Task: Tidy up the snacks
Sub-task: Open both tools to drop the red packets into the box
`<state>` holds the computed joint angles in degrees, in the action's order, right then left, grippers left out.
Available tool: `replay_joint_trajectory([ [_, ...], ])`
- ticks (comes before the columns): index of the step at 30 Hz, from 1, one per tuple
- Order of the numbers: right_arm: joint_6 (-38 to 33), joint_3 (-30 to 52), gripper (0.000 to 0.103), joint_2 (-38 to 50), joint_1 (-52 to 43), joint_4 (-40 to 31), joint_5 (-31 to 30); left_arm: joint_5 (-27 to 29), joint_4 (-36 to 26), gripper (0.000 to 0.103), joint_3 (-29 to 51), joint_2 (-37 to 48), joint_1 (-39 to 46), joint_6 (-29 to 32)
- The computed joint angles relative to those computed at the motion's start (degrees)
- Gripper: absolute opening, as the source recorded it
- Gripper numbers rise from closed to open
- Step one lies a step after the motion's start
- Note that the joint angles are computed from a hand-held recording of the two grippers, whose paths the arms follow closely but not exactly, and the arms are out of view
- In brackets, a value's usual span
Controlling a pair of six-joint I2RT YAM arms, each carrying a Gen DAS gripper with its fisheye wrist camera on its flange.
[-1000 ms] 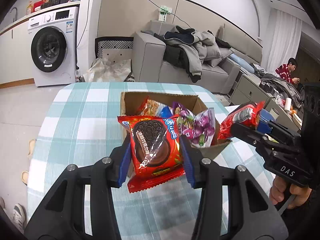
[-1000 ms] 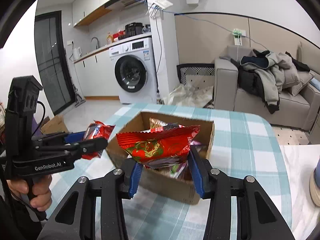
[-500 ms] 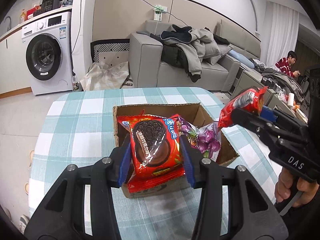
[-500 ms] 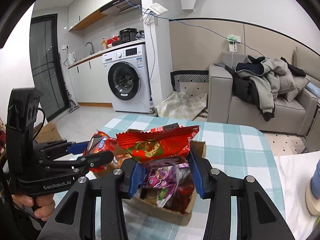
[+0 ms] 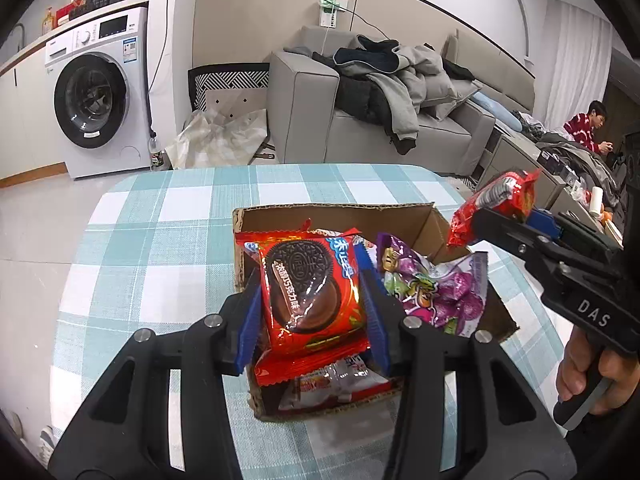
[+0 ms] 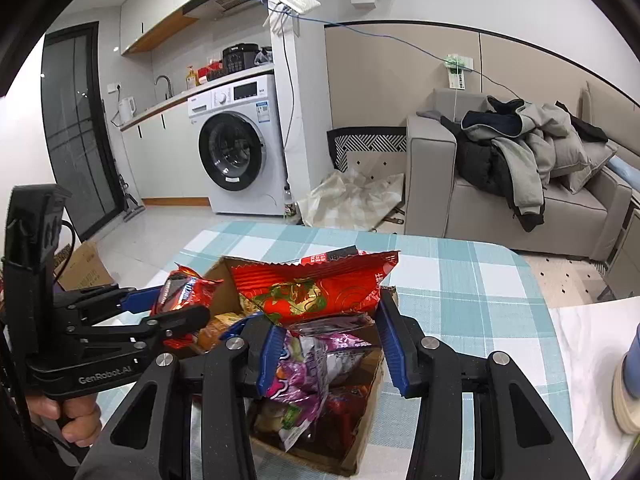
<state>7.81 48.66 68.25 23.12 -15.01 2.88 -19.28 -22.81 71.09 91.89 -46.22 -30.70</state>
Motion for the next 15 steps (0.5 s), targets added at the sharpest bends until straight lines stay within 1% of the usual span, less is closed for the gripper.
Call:
replay_joint_trajectory([
  [7, -2.05, 1.63, 0.045, 7.33, -0.21, 2.89, 0.96, 0.55, 2.26, 0.042, 0.79, 3.71, 1.24, 1.37],
  [15, -2.74, 1.99, 0.045, 12.0, -0.61, 4.65, 0.42, 1.17, 4.35, 0.042, 2.13, 7.28, 1.82, 2.74],
])
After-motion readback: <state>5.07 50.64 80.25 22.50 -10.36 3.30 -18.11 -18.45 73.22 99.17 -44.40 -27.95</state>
